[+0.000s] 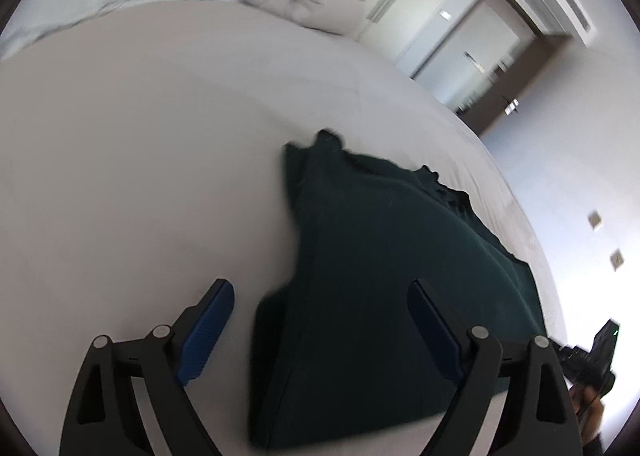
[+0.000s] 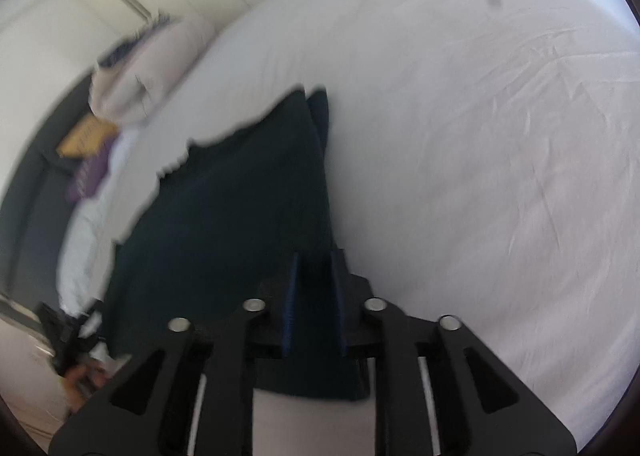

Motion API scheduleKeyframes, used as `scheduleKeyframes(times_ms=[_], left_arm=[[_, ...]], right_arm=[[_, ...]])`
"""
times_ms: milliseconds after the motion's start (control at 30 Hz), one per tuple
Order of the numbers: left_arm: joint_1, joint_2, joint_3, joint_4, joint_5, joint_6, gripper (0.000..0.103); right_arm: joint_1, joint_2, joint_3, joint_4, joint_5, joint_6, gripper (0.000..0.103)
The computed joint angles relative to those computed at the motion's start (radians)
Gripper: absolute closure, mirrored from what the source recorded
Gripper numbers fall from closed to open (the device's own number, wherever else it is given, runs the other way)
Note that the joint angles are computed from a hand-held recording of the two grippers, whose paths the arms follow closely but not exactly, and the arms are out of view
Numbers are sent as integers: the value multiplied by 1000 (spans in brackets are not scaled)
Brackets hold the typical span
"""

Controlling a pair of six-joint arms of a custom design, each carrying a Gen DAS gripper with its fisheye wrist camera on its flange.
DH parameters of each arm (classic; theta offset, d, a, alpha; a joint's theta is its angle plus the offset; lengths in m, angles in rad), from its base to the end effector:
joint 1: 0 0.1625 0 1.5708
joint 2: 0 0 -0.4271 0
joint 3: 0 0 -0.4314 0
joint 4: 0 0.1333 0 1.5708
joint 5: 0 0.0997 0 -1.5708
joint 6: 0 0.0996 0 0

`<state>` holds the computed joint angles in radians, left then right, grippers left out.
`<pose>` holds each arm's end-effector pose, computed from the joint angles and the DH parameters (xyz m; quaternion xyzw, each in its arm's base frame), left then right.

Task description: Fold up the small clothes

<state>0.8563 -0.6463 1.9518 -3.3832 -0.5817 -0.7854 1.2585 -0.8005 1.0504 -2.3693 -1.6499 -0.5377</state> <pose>-0.2085 -0.5708 0.0040 -0.1491 0.8473 -0.4747 0.1858 -0.1425 -0.8496 0.3296 0.0975 -0.9570 0.2309 0.1463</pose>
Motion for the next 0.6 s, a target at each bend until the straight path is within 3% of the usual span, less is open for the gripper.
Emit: scheduleKeyframes(times_ms=[67, 100, 167, 267, 300, 367, 400, 433, 467, 500, 600], left_arm=[[-15, -8, 35, -1, 1, -58, 12], [-19, -7, 42, -13, -2, -67, 11], [-16, -12, 44, -19, -21, -76, 8], [3, -24, 26, 17, -60, -98, 0], [9, -27, 11, 62, -63, -111, 0], [16, -30, -16, 146, -54, -124, 0], [20, -26, -24, 147, -56, -117, 1], [23, -22, -27, 136, -61, -107, 2], [27, -24, -31, 150, -64, -109, 13], [28, -30, -36, 200, -55, -131, 33], [40, -49, -21, 200, -95, -139, 65]], right_arm=[[-7, -42, 73, -35, -4, 2, 61], [-16, -53, 86, -24, 9, 26, 47], [-34, -82, 125, -9, 63, 72, 46], [-46, -114, 173, -26, 70, 87, 46], [-47, -119, 185, -31, 68, 83, 47], [-35, -114, 190, -44, 33, 59, 64], [-27, -108, 186, -43, 3, 50, 77], [-25, -102, 175, -30, -7, 56, 83], [-28, -97, 158, -6, 5, 68, 86], [-29, -83, 124, 21, 12, 82, 89], [-30, -76, 106, 26, 16, 98, 92]])
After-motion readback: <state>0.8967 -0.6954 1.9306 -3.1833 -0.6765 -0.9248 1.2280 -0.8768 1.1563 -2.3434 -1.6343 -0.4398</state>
